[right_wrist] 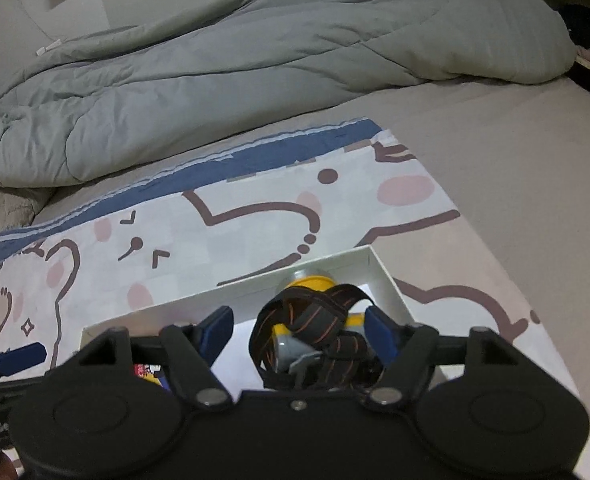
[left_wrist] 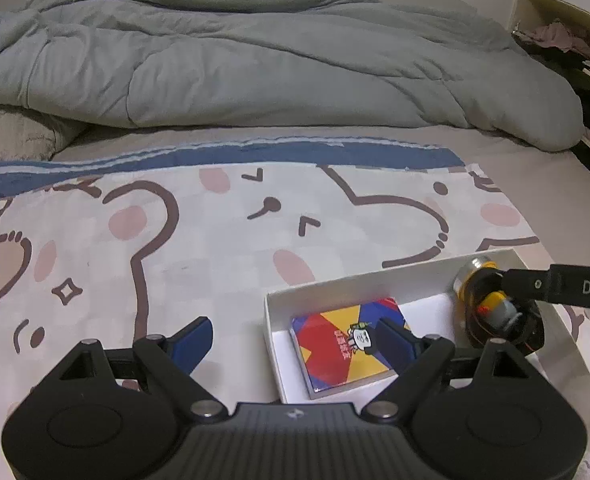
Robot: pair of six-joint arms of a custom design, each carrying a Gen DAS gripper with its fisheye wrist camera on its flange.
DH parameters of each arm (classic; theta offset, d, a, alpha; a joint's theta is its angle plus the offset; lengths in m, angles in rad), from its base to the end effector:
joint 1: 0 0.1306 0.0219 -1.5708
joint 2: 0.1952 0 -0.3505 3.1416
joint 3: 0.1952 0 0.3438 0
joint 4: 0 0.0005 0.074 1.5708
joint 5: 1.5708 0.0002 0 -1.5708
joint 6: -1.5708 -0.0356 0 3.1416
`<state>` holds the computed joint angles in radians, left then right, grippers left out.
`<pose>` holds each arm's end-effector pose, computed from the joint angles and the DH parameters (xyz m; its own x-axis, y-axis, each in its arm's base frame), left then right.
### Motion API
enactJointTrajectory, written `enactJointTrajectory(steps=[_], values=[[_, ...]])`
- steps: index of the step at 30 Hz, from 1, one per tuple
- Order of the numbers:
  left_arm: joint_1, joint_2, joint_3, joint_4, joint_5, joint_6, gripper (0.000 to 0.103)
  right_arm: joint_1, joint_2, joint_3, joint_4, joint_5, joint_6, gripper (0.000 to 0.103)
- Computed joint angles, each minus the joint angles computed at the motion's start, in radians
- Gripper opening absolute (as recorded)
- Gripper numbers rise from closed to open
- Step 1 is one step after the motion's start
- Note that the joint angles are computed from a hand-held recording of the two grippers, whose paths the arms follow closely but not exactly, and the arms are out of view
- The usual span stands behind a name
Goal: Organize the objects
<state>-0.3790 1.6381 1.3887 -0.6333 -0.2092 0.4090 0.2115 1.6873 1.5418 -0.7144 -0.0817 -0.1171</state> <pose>0.4810 -0.1841 0.3000 -0.7537 -0.1186 -0.6465 -0.0657 0.9923 -0.1054 0.5283 0.1159 0.3313 -0.7663 -0.0454 -0.6408 -0.1729 0.9753 0.1376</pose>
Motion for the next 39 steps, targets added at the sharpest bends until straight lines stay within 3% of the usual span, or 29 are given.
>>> enactJointTrajectory(steps=[16, 29, 33, 39], values=[[-0.031, -0.085, -0.011, -0.072, -0.043, -0.039, 0.088, 0.009, -0.114, -0.065, -0.006, 0.017, 0.022, 0.074], [-0.084, -0.246, -0.029, -0.175, -0.090, -0.068, 0.089, 0.077, -0.313, -0.160, -0.046, 0.172, 0.067, 0.090], [-0.098, -0.290, -0.048, -0.188, -0.115, -0.057, 0.101, 0.086, -0.379, -0.194, -0.049, 0.196, 0.068, 0.099], [-0.112, -0.350, -0.075, -0.219, -0.141, -0.058, 0.103, 0.096, -0.460, -0.222, -0.064, 0.242, 0.040, 0.103]])
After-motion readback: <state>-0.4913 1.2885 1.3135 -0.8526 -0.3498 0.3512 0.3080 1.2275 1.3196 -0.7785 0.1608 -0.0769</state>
